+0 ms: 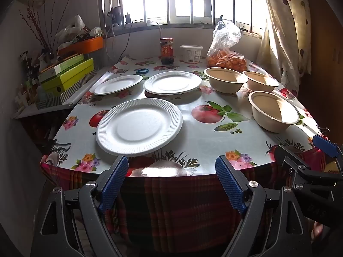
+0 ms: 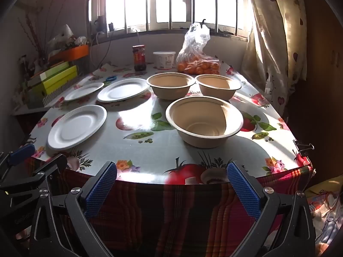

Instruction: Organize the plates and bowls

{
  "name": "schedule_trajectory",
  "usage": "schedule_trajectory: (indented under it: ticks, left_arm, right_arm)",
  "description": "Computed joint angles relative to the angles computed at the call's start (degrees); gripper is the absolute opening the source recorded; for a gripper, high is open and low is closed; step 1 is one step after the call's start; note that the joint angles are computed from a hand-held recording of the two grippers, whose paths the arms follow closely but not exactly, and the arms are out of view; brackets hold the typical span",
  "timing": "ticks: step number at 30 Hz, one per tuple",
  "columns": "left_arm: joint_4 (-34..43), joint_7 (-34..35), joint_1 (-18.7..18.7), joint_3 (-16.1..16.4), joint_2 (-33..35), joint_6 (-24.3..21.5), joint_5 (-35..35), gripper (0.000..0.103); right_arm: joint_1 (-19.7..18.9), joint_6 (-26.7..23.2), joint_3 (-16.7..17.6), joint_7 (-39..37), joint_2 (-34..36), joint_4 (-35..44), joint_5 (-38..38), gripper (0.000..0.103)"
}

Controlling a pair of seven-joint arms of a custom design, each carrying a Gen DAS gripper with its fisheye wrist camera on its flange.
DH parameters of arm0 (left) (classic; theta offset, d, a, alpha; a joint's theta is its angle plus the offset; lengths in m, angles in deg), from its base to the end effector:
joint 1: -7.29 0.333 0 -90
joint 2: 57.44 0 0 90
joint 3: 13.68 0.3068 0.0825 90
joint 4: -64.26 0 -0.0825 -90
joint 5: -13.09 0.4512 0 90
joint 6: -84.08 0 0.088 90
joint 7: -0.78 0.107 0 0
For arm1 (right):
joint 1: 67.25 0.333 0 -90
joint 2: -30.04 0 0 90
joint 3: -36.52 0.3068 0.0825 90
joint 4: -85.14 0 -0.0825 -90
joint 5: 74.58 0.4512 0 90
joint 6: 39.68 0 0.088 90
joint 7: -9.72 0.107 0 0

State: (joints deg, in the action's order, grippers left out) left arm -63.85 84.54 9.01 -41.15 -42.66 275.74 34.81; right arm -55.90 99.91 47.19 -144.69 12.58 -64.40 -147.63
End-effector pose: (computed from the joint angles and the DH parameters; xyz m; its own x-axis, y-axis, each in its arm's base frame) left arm 0.5526 -0.3043 0.3121 -0.6139 -0.7886 -0.0367 -0.4827 0.4118 -0.7729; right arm 0.4468 0.1728 0.3137 -0.5904 -0.8065 -0.0297 -0.4845 0.3836 -0.7862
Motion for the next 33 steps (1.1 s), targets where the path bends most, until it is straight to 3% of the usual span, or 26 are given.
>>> schedule_trajectory:
  ticks: [5,8,10,12,16,33]
  left_arm:
    - [-0.06,-0.10,0.16,-0.17,-0.13,-0.28,0.06,0.084]
    - [0.14,0.58,-2.25,1.92,-0.01,-0.18,-1.27,0.084]
    - [0.29,-0.04,-0.72,0.73,0.12,-0.45,-0.17,0.084]
    - [0.17,1.12,-3.03,2.68,0.12,-0.05,-1.84,0.084]
    - [0.02,0.77,-0.85,0.68,-0.04,-0.46,-1.29,0.084]
    - [-0.01,1.24,1.01,-1.06,0.15,-0.85,-1.58,0.084]
  right_arm:
    - [0.06,-0.05,0.02,-0.21,-0.09,-0.08,0.20,0.103]
    - [0.00,0.33,-0.14,-0.34,0.01,-0.09,0.37,0.103]
    - [-0.05,0.40,-0.16,-0.48,0.08,-0.06,0.45,0.103]
    - [-0.07,0.31,-0.10,-0.46,0.04,-0.06,0.46,0.103]
    - [-0.13,0.41,-0.13,-0.47,0.09,-0.06,0.47,0.103]
    - [-0.07,0.46,-0.35,-1.12,0.59,0.54,0.91,0.103]
